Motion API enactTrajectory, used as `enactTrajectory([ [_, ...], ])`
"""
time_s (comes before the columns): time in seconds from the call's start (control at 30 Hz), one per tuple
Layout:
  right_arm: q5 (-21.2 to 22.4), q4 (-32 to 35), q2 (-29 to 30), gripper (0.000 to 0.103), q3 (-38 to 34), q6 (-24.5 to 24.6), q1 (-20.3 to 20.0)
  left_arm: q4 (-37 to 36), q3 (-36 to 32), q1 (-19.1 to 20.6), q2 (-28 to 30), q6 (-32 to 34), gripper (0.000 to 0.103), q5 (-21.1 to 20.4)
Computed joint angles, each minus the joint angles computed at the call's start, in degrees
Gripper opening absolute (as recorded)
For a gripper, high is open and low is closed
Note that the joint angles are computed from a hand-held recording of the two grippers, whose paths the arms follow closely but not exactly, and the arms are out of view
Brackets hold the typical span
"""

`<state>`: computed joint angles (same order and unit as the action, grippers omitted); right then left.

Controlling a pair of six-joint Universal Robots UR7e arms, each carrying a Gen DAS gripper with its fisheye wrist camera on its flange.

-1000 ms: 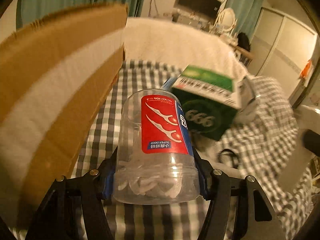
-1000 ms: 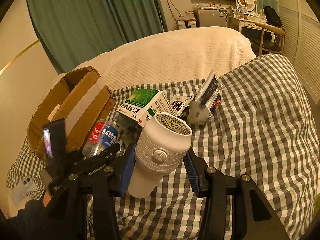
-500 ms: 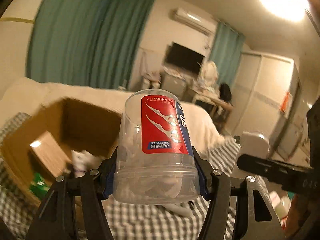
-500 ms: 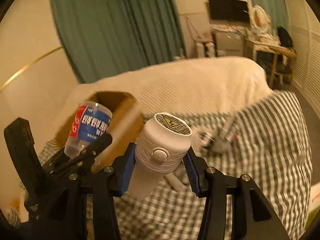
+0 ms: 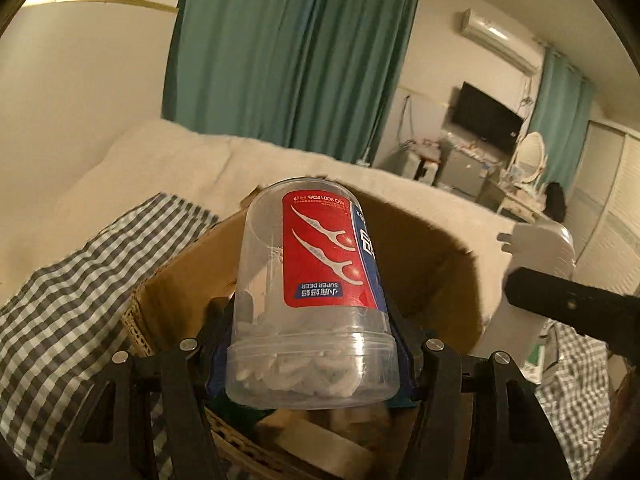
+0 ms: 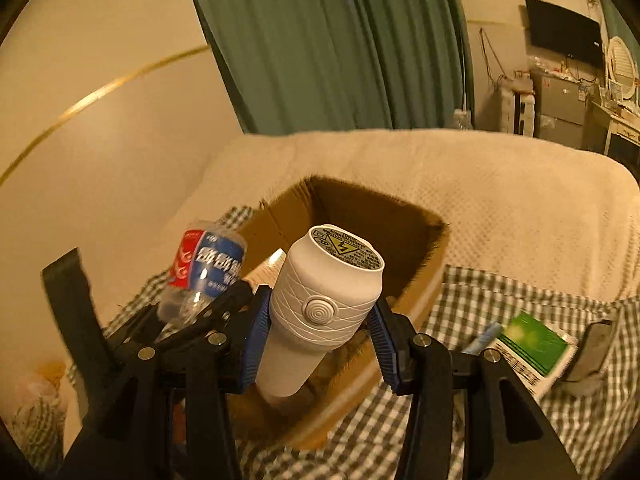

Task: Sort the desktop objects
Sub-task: 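Carry the swab tub and white bottle into the cardboard box and open both tools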

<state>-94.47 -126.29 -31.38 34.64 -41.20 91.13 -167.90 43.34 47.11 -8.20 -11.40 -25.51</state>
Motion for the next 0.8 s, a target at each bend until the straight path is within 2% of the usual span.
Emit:
enactTrajectory([
  [0.1, -2.21, 0.8, 3.37, 0.047, -3.95, -0.1, 0.23, 2.0, 1.45, 0.51, -0.47, -2.99, 0.065, -1.74],
  [0.2, -2.82, 0.42, 4.86, 0.047, -5.26, 0.14, 0.25, 3.65, 1.12, 0.4, -0.09, -4.21, 0.068, -0.48],
  [0.23, -2.79, -0.49, 4.62, 0.05, -4.57, 0.33, 0.1, 3.92, 1.24, 0.32, -0.15, -4.42, 0.071, -0.1],
  [0.27, -2.47, -2.19, 3.95, 0.057, -2.99, 0.49, 0.01, 3.78, 1.39, 0.11, -0.08, -4.77, 0.08, 0.28],
  [0.3, -1.94, -3.75, 3.38, 0.059, -1.88, 0.52, -0.1, 3.55, 1.41, 0.0, 0.01, -5.0, 0.089, 0.62],
  [0.53, -1.97, -12.54, -4.17, 0.06, 7.01, 0.36, -1.39, -0.55, -1.3, -1.79, 2.11, 0.77, 0.089, 1.67],
  [0.63, -3.87, -17.86, -9.15, 0.061, 12.2, 0.29, -3.15, -1.38, -2.11, -3.02, 2.82, 2.58, 0.089, 0.29],
  [0.8, -7.86, -25.81, -16.48, 0.062, 20.77, -0.08, -6.76, 1.6, -5.69, -5.84, 5.3, 2.42, 0.091, -5.27],
])
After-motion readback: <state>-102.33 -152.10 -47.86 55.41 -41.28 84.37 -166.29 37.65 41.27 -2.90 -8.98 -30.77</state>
